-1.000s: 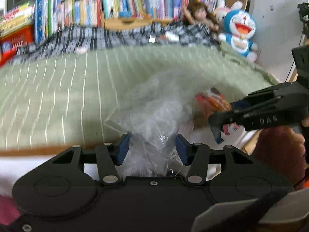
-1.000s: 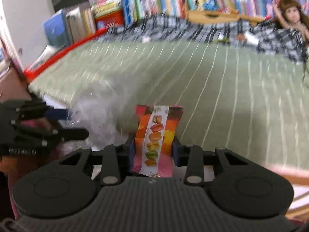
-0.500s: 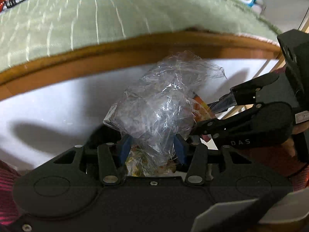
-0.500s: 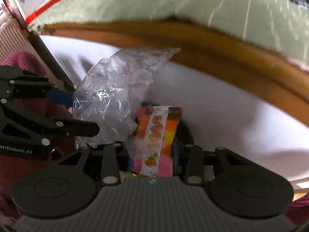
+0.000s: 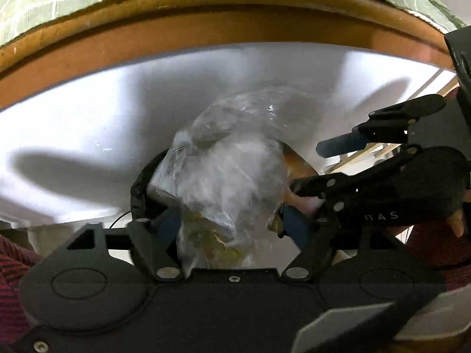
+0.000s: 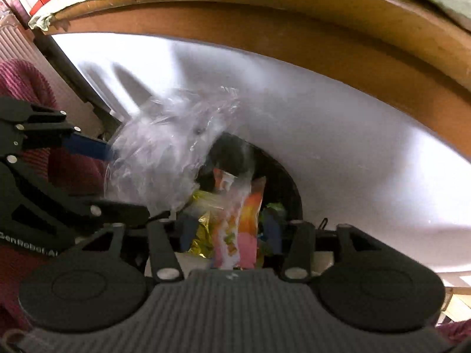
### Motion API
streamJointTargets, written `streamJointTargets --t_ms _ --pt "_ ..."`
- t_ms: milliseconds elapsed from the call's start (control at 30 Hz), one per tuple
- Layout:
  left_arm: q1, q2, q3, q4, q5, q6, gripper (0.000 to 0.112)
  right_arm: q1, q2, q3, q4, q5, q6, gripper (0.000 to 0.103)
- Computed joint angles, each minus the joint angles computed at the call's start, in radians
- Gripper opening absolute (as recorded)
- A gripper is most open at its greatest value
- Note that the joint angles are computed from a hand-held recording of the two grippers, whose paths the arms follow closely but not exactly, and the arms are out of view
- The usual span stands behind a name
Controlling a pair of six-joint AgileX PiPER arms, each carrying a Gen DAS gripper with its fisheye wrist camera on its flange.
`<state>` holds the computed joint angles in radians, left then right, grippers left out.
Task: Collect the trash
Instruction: 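Carry the clear bag and pink snack bag down past the bed edge with both tools, then open both tools to drop the clear bag and pink snack bag, then move both open tools back up over the bed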
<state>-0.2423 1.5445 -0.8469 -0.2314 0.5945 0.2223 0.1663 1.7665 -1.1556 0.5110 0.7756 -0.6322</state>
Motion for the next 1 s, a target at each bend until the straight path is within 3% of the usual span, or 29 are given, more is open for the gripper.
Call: streamJointTargets --t_ms 133,300,433,567,667,800,1000 --pt "0.004 -0.003 -0.003 0.007 -0.004 0.008 0.085 0.002 -0.003 0.008 0.0 -0.008 -0.008 0.076" --pt "0.009 -0.03 0.023 0.031 -0.02 -0.025 0.086 0.006 0.046 -0.056 -0.013 0.043 -0.044 0.079" --pt "-0.054 -0.017 0.032 0.223 -0.053 -0.269 0.094 0.037 0.177 -0.234 -0.107 0.156 -0.138 0.083" --pt "-0.039 0.055 -0.019 0.157 0.009 -0.363 0.093 0.086 0.272 -0.373 -0.197 0.227 -0.246 0.083" --pt "-0.054 0.053 -0.017 0.213 0.028 -0.5 0.093 0.067 0.276 -0.351 -0.116 0.199 -0.319 0.083" --pt "-0.091 -0.004 -0.009 0.28 0.065 -0.578 0.096 -0.017 0.26 -0.316 -0.003 0.258 -0.334 0.083" --pt "-0.179 -0.077 -0.01 0.353 0.059 -0.645 0.096 -0.061 0.076 -0.104 0.11 0.101 -0.557 0.083"
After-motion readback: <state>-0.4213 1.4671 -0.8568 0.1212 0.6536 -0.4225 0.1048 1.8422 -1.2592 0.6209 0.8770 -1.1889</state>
